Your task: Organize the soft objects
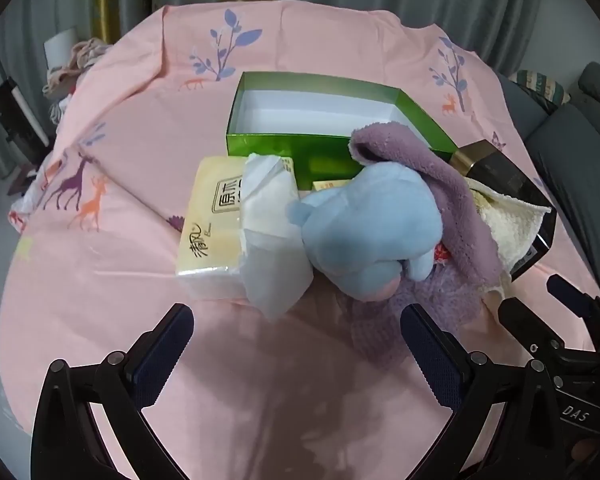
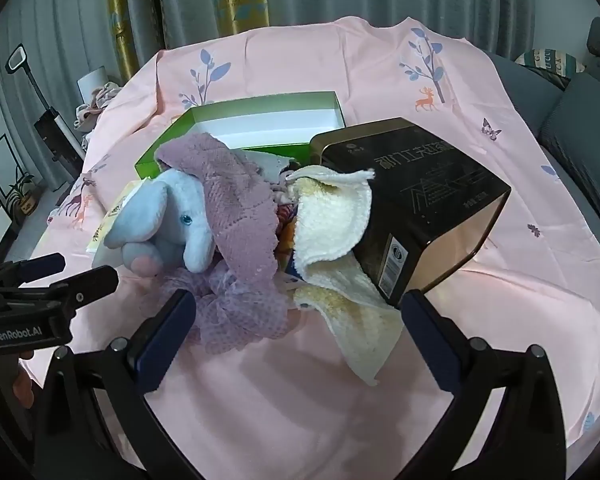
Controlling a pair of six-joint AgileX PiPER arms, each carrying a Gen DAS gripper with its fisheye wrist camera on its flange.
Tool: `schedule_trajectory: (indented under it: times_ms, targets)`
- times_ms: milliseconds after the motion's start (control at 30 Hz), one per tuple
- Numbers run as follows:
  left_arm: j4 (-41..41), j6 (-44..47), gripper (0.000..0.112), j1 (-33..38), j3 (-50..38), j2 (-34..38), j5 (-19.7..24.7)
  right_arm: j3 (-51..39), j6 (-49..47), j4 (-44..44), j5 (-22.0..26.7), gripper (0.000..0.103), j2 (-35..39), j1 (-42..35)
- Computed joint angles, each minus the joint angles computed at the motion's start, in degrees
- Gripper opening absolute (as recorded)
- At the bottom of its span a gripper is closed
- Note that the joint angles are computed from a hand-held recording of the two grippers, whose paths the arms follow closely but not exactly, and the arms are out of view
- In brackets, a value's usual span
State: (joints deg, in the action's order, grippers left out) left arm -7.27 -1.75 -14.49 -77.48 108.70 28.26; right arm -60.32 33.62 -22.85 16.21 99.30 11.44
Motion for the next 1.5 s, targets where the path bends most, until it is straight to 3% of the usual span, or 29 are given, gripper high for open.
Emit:
schedule_trajectory:
  times_ms: [633,800,967,1500]
  targets:
    - [-10.10,8.96,0.103,1.79,2.50,-1.04,-1.54,-1.30,1.52,-0.96,1.51,0.102,0.71,0.80]
    - [-15.42,13.93,0.103,3.01,1.73,-0.41,0.36,-1.38,2.00,-1.31,1.73,0.102,0.70,1.04]
    - [-6.96,6.53,0.103,1.56,2.14,-0.61,-1.43,-1.21,-0.32,1.45,1.22,0.102,0.69,1.00]
    - [-7.95,7.38,0.103,2.22,2.79,-0.70,-2.43,-0.33,-1.52,2.60,-0.03,0.102,1.05,1.03]
